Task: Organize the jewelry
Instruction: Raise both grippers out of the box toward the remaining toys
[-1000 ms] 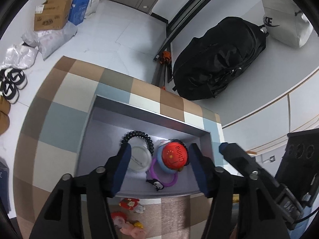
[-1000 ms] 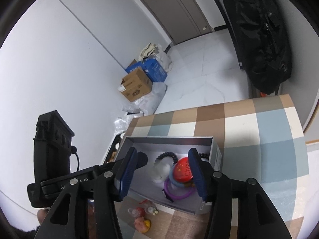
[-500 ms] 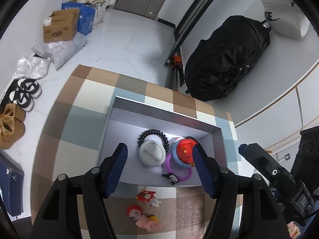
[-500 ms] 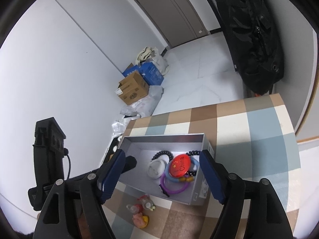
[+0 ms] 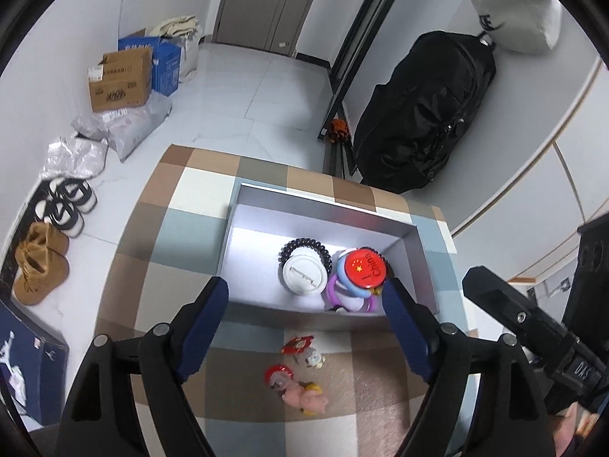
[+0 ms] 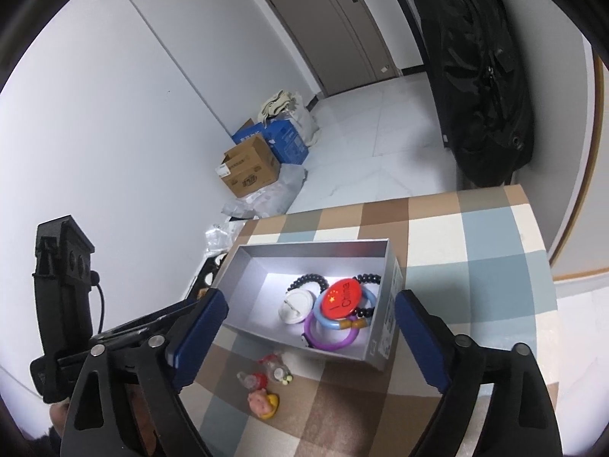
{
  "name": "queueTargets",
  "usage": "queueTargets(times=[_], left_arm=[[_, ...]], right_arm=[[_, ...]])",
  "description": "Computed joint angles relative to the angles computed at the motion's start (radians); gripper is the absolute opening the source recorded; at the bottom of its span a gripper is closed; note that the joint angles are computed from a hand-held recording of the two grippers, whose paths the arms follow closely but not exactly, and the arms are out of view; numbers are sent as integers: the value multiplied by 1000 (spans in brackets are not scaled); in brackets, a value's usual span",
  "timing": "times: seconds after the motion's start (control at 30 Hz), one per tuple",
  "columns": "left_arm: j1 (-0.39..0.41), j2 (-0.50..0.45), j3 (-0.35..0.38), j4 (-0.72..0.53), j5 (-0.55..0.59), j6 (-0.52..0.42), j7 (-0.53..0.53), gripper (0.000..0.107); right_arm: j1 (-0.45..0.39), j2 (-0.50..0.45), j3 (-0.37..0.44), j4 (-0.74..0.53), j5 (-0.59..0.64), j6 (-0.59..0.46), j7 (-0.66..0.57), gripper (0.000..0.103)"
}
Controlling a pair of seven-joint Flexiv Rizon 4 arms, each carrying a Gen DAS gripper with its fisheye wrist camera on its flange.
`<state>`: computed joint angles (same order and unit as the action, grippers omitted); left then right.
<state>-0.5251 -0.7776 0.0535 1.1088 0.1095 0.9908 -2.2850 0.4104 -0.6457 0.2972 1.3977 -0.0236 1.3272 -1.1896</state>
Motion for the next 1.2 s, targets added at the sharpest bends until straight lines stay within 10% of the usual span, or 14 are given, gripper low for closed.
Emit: queueTargets(times=[0.33,1.2], left_arm=[[-25,51,30,86,67,21,-27,85],[78,100,-98,311,-180,140,51,88]], right_arm=[[48,28,-60,79,-63,62,47,101],[82,75,-100,185,-187,48,171,103]])
